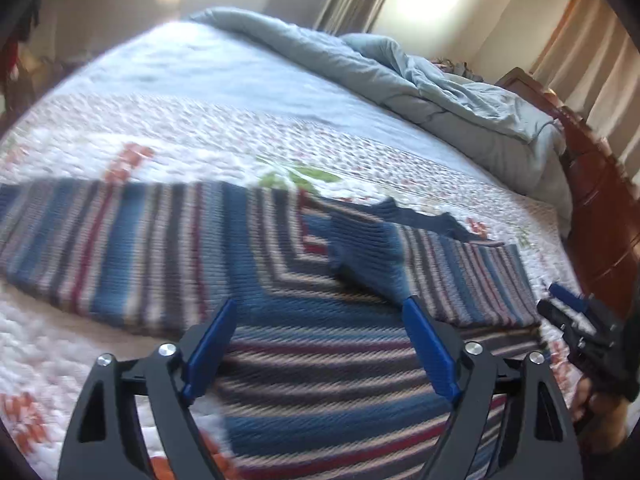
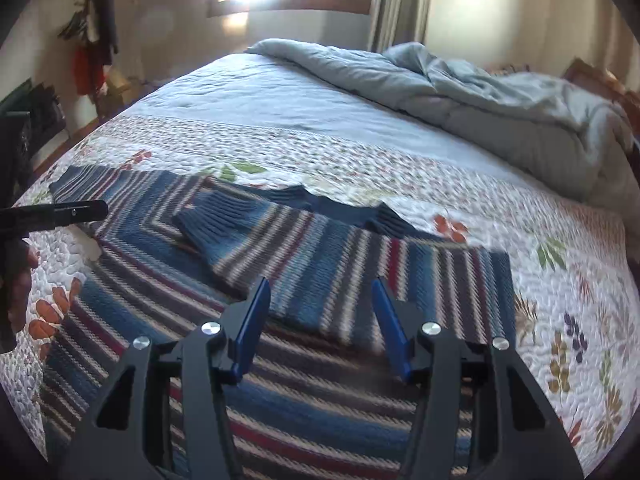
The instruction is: Fold small clothes
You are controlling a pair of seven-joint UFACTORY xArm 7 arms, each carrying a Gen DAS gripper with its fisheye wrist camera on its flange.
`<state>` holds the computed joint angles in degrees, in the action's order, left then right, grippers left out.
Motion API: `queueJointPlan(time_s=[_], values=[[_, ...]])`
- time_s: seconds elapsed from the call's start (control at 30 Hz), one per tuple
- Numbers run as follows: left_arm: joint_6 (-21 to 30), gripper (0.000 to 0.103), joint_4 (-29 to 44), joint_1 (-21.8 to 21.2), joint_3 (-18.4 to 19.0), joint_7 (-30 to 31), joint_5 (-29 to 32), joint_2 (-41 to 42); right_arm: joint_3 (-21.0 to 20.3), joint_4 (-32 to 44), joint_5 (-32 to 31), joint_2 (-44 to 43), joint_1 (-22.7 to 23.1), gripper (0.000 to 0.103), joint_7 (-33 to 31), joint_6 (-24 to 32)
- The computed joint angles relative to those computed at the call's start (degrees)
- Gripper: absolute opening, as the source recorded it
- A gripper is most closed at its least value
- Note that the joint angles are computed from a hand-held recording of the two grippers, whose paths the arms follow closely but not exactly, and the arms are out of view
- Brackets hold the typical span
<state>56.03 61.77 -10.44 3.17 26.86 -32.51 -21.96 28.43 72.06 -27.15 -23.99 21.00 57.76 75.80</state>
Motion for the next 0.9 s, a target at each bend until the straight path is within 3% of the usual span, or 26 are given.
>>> queueJointPlan(time_s=[0.13,0.43,0.7,0.8,0.9], values=[[-5.4,0.094,-3.5,0.7,0.7,2.1,0.5,-4.1,3.5,5.9,-6.9,7.0,0.0,0.066,0.5,2.0],[-10.8,0.099,-6.9,-1.4,2.4,4.1,-0.7,-8.5,2.0,11.5,-14.6,13.4,5.6,0.084,2.6,4.8],[-12.1,0.099,-9.2,-0.1,3.7,2.3,1.9,-9.4,-1.9,16.1,-16.0,18.3,11.2,0.089,3.4,5.5],[-11.9,0.099,-9.3,2.0,4.8,0.2,3.7,-8.3,-4.5,19.8,-12.8,21.9,13.1,0.090,2.3,0.9],[-9.5,0.099,-8.8,3.6,8.9,-0.6,0.6,-6.4,-6.3,28.6,-9.7,29.7,15.5,0.090,-1.1,-3.2]])
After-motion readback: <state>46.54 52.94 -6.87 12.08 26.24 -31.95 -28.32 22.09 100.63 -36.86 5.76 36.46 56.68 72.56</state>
